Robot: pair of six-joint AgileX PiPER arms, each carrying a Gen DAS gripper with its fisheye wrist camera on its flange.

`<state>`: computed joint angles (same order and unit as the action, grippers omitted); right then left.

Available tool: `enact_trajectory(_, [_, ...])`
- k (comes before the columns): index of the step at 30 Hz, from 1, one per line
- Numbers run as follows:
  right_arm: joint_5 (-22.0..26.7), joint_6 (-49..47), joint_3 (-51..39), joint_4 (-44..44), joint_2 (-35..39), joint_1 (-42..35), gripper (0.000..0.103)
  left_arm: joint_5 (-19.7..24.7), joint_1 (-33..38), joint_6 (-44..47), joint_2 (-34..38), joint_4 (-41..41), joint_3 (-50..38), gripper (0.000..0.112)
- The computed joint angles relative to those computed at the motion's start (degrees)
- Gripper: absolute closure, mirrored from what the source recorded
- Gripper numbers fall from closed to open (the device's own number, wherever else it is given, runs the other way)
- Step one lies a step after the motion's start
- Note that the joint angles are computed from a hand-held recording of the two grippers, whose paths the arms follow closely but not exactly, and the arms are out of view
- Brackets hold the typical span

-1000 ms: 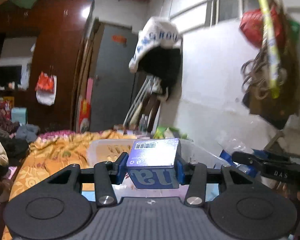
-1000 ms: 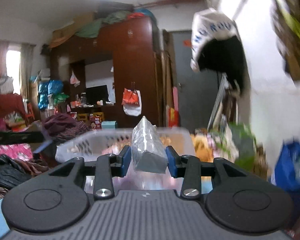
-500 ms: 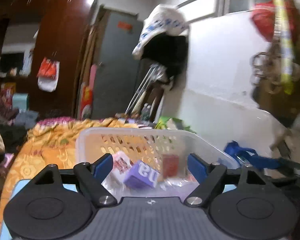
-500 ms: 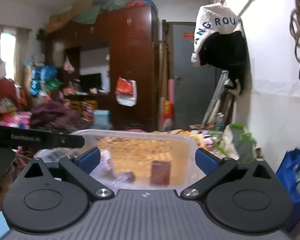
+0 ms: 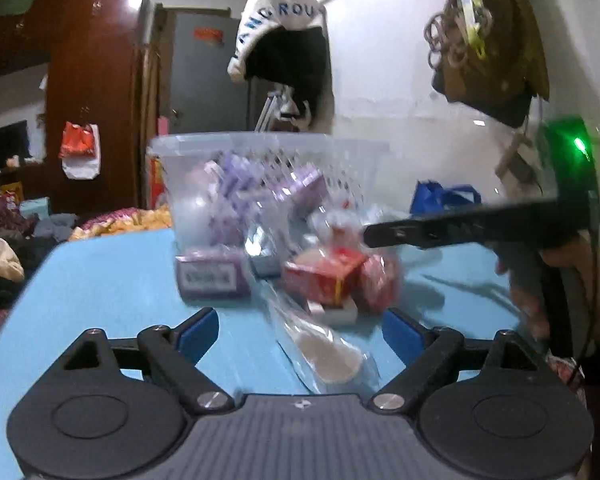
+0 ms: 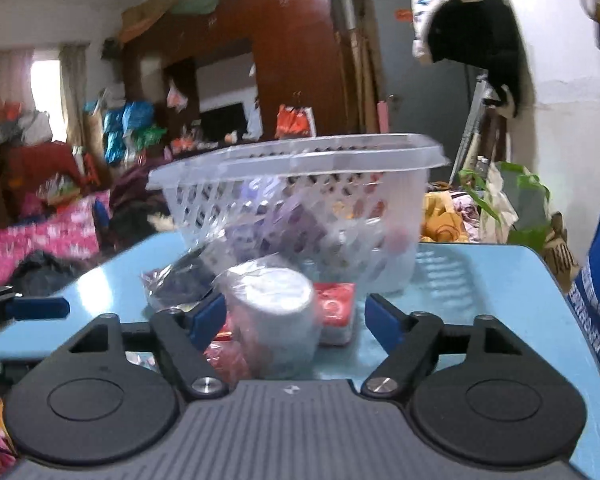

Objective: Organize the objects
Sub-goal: 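Grasp the clear bag with white item in left gripper while right grasps the silver roll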

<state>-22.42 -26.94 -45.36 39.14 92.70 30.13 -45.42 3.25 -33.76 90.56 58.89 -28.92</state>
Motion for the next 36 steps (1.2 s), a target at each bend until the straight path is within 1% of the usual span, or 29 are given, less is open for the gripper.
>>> enact_trajectory(1, [1.3,-1.8,-0.6,2.0,0.4,0.4,0.039,0.6,-0.6,0.2,0.5,-0.5,-0.3,0.021])
enact_trajectory(2, [2.6,-1.4,-1.1,1.6,0.8,0.2,0.049,0.9,-1.0,0.4,1.1,-0.5,-0.5,0.021])
enact_trajectory(3, [3.2,0.1,-1.4,-0.3,0.9,-0.1,0.049,0.9,-1.2,0.9,1.5,-0.7,-0.4,0.021])
enact_trajectory(5, [0.9,-1.9,0.1,2.2,0.5,1.3,0.051,1.7,-2.4,3.1,1.9,-2.7,0.1,0.021])
enact_trajectory(6, [-0.1,-3.9,0.5,4.2,0.4,1.8,0.051,1.6,-2.9,4.7,2.1,-4.1,0.6,0.021])
enact_trajectory(8, [-2.4,-4.0,2.2,4.9,-0.1,2.5,0.052,1.9,-3.8,7.0,2.6,-6.5,0.9,0.021])
enact_trajectory(14, [-7.6,6.5,7.2,-2.1,-2.0,1.0,0.052,3.5,-5.5,7.7,4.5,-9.1,-0.3,0.021])
enact_trajectory(16, [-9.7,6.9,8.7,-1.6,-2.7,1.4,0.052,3.8,-6.4,9.5,4.6,-11.6,-0.1,0.022])
enact_trajectory(18, [-11.4,5.6,9.4,0.0,-2.8,2.2,0.052,3.7,-6.9,10.4,4.5,-12.2,0.0,0.025])
enact_trajectory(19, [-11.3,5.9,9.3,-0.3,-2.7,2.1,0.052,4.3,-7.7,12.1,4.4,-13.7,0.3,0.031])
enact_trajectory(20, [-11.3,7.6,9.6,-1.9,-2.8,1.7,0.052,3.6,-8.1,14.0,4.4,-15.4,0.8,0.041])
enact_trajectory(21, [-11.2,8.4,9.4,-2.7,-2.7,1.4,0.052,3.7,-8.5,15.1,4.3,-16.5,0.9,0.046])
enact_trajectory(23, [-11.4,9.9,9.6,-3.9,-2.7,1.1,0.051,3.5,-8.3,14.8,4.2,-16.4,0.8,0.069])
enact_trajectory(25, [-11.5,11.4,9.8,-5.6,-2.7,0.7,0.051,2.7,-8.1,16.2,4.4,-17.9,1.2,0.070])
enact_trajectory(27, [-12.6,11.7,10.2,-5.6,-2.5,1.0,0.051,0.8,-7.4,18.0,4.9,-18.7,1.8,0.071])
enact_trajectory(31, [-14.6,12.2,10.9,-5.7,-2.4,1.5,0.052,-3.6,-3.7,16.9,5.3,-14.4,2.5,0.071])
enact_trajectory(33, [-17.3,13.7,12.2,-7.0,-2.5,1.9,0.052,-4.5,-2.4,16.3,4.8,-13.3,2.7,0.071])
enact_trajectory(36, [-21.0,13.9,13.4,-6.2,-2.3,3.0,0.052,-5.9,-0.4,14.5,4.4,-11.0,2.4,0.071])
